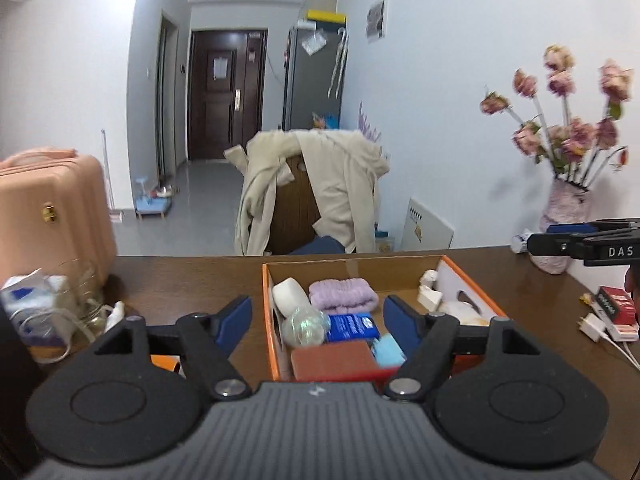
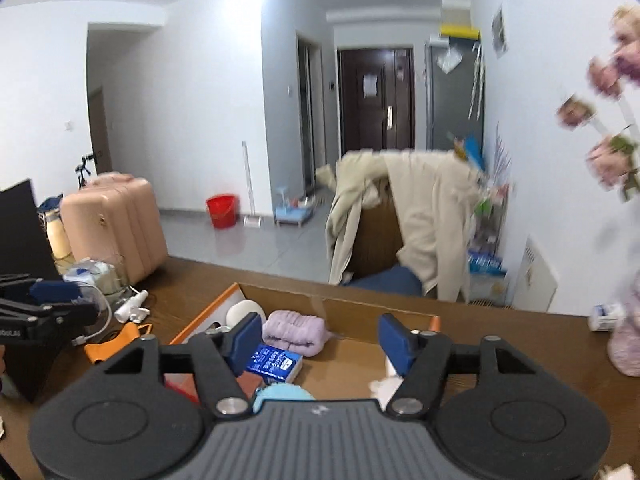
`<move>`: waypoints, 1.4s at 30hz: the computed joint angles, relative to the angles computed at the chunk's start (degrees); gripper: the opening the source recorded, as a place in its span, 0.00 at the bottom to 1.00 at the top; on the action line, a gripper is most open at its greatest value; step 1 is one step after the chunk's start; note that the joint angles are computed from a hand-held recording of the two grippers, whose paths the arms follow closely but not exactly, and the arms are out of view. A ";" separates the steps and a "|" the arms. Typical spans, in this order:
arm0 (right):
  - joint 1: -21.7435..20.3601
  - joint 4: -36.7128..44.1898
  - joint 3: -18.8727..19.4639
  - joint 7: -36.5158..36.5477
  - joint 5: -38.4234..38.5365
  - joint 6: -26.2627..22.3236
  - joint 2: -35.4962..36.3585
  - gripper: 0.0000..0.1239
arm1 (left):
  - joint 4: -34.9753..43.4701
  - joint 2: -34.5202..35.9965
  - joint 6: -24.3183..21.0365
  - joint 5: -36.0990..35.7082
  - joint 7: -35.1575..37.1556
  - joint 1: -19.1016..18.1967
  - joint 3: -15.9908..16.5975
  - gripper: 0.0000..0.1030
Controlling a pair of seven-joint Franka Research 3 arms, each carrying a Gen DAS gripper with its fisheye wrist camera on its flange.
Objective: Organize soft objects
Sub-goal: 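Move both open tools back toward the lavender drawstring pouch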
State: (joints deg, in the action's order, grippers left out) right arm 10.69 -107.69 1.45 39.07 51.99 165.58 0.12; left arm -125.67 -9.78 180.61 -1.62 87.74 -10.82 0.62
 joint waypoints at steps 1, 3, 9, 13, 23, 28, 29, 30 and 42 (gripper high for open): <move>0.13 -3.17 0.07 -3.87 4.27 0.82 -2.89 0.57 | -3.48 -2.71 1.94 1.76 -2.54 2.54 -2.53 0.81; 1.84 -8.11 -1.06 -11.79 12.29 1.57 -7.36 0.58 | -10.68 -8.20 6.75 5.36 -8.37 10.39 -9.88 0.83; 8.84 -24.16 -4.56 -36.71 35.61 3.63 -21.10 0.65 | -28.35 -23.09 12.36 5.24 -18.73 14.79 -16.79 0.94; 8.59 -35.22 -2.16 -39.69 41.75 4.40 -28.92 0.65 | -36.34 -30.80 10.91 4.86 -25.23 14.62 -19.86 0.97; 8.43 -46.58 -4.23 -25.37 33.50 1.15 -37.24 0.67 | -38.38 -29.55 8.72 10.33 -33.07 14.37 -21.05 0.99; 8.18 -40.97 -4.73 -31.83 40.12 1.46 -32.14 0.68 | -32.90 -22.27 8.24 12.72 -37.20 19.55 -25.23 0.99; 7.58 -39.59 -4.19 -31.77 40.47 1.42 -30.48 0.68 | -32.02 -20.76 8.35 13.43 -37.68 19.99 -25.38 0.99; 7.08 -38.08 -3.67 -31.67 40.69 1.42 -28.57 0.68 | -30.95 -19.05 8.63 14.00 -38.14 20.66 -25.65 0.99; 4.99 -12.65 0.36 -28.74 34.46 0.63 -0.67 0.67 | -11.81 5.44 7.71 18.30 -35.04 35.02 -36.94 0.88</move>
State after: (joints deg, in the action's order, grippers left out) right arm 15.68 -120.33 1.81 10.33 86.45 166.21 -0.54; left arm -137.48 -4.35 188.32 16.68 52.69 24.20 -36.32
